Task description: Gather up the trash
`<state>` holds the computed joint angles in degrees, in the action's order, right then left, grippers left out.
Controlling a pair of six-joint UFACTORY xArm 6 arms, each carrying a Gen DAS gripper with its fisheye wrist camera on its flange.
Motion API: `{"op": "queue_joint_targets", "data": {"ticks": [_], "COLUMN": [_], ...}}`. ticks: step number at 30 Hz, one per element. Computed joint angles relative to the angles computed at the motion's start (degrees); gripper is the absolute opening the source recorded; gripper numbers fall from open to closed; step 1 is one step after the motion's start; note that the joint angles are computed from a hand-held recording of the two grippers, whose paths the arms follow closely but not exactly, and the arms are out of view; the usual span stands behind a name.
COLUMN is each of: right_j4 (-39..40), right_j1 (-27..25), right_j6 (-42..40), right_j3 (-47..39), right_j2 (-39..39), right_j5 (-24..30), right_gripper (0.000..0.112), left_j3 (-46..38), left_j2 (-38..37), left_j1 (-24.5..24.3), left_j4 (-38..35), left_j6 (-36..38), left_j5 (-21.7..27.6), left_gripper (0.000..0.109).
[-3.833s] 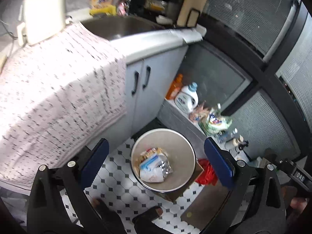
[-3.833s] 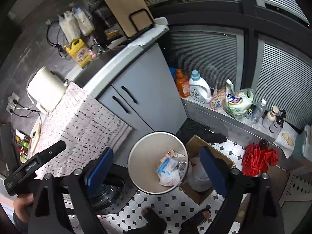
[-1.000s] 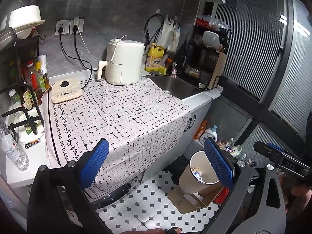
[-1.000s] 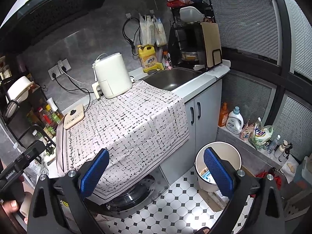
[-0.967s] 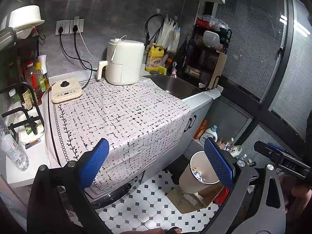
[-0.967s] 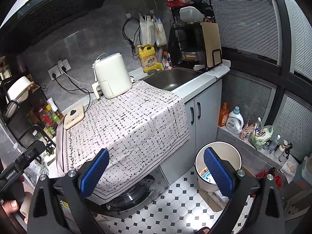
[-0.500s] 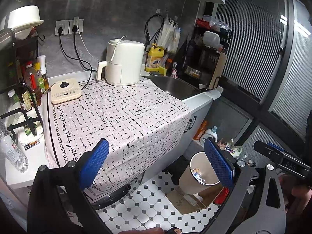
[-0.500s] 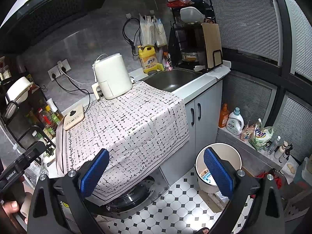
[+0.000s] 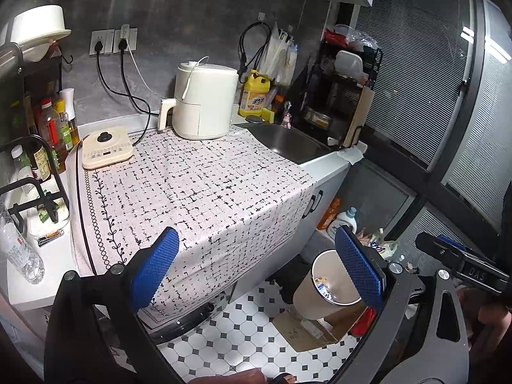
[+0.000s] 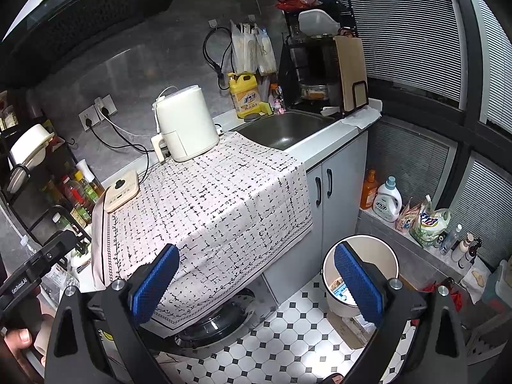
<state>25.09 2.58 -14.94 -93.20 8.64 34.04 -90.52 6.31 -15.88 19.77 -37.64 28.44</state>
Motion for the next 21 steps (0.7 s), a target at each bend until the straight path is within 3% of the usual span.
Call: {"op": "queue_joint_targets", "data": {"ticks": [15, 21], "right_j4": [-2.96, -4.99], "right_j1": [-0.25, -0.09], "right_j6": [1.86, 2.48], "right_j3": [-0.27, -6.63], "right_j2": [0.55, 5.39], "right_j5": [0.63, 3.45], "right_gripper": [0.095, 0.095], "left_j3": [-0.98, -1.08], "left_j2": [2.24, 3.28], "left_j1": [0.36, 1.93], "left_j4": [-4.28, -2.63], "left_j6": [4.13, 0.04], "left_j5": [-2.01, -3.81], "left_gripper": [0.097, 0.097]}}
